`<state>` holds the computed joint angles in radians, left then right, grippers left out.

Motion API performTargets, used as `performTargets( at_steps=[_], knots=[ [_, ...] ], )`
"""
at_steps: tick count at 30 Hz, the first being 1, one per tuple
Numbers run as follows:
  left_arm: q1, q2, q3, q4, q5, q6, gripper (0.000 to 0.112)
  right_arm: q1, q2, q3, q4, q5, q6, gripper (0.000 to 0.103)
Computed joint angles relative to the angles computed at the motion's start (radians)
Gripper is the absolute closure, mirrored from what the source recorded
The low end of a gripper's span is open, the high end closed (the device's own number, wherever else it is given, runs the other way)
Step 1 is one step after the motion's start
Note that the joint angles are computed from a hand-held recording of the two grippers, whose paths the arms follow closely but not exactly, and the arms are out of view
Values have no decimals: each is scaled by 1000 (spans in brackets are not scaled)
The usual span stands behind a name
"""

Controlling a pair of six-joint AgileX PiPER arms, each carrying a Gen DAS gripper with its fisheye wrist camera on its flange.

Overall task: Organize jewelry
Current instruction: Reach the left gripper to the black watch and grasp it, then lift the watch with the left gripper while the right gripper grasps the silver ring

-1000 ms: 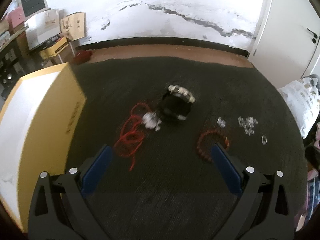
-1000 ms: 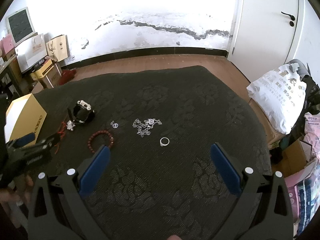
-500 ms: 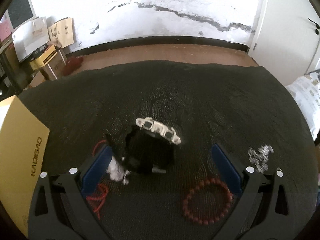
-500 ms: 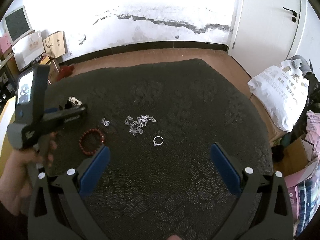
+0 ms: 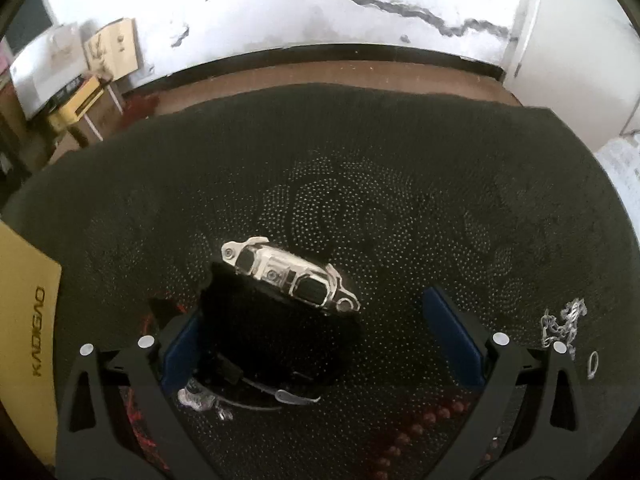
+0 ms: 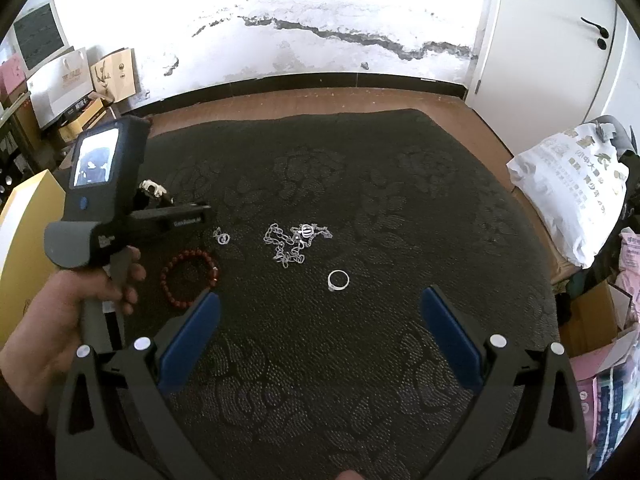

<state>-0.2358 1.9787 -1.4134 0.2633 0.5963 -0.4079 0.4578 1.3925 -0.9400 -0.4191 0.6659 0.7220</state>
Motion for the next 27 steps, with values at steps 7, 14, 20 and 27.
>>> performTargets(
  at_steps=[7,14,20,27],
  knots=[
    [12,4,-21,-32,28,29,17,-20,12,-3,27,-8,-28,6],
    [27,-27,6,27,11,-25,52,-61,21,4,45,-37,-62,6],
    [26,-135,78,58,-2,-50,52,-133,43,22,81,-85,-140,6],
    [47,-374,177,-42,-9,88,52,-184,141,54,146,-152,-259,12]
  ],
)
